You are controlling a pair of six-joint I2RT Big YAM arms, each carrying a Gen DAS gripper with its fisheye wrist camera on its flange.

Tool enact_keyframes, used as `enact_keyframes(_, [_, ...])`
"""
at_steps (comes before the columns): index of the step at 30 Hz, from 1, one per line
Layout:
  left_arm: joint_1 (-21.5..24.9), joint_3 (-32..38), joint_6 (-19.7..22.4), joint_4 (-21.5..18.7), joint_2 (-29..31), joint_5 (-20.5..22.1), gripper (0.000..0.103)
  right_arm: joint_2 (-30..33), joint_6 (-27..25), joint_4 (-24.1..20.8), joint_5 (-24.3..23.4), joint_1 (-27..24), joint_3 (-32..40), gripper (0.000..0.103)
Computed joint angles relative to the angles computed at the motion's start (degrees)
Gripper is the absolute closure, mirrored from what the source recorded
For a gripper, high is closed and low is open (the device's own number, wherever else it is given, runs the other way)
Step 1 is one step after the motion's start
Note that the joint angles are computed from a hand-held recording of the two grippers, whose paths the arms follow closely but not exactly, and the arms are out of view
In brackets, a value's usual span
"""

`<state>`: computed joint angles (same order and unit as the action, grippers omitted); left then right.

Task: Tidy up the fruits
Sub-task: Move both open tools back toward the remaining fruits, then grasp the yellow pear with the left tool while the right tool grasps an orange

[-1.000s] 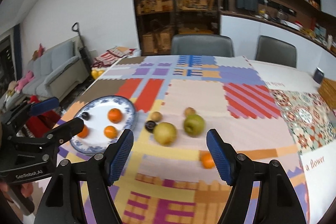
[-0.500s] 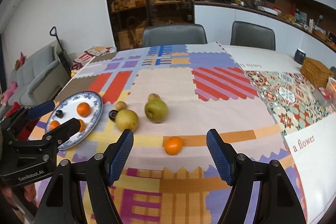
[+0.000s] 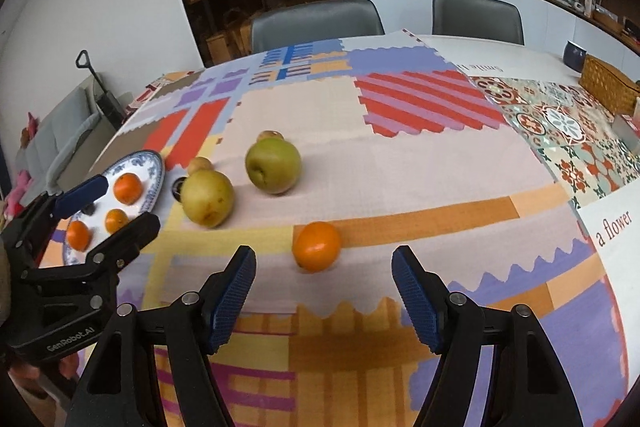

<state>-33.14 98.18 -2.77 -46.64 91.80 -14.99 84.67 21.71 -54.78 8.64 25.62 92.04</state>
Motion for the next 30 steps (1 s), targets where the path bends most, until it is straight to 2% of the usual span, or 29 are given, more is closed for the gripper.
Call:
enact_keyframes(4, [-0.1, 1.4, 2.4, -0.3, 2.1, 0.8, 0.028, 0.6, -0.1, -0.2, -0.2, -0.4, 0.0, 0.038])
enact_keyframes(13, [-1.0, 5.1, 7.7, -1.5, 6.2, -2.9, 0.036, 2.4, -0.7, 0.0, -2.9, -1.1, 0.5, 0.05])
enact_keyframes(19, [-0.9, 8.2, 8.4, -3.8, 8.7, -2.6, 0.041, 3.1, -1.3, 0.2, -3.1, -1.1, 1.0, 0.054])
enact_keyframes(24, [-1.2, 10.4, 8.8, -5.3, 10.6, -3.9, 0.047, 3.8, -1.0, 0.4, -4.0, -1.4, 1.3, 0.057])
enact_keyframes(30, [-0.9, 12.3, 6.9, -8.1, 11.9, -3.9, 0.053, 4.3, -2.1, 0.9, -4.1, -1.2, 1.6, 0.063])
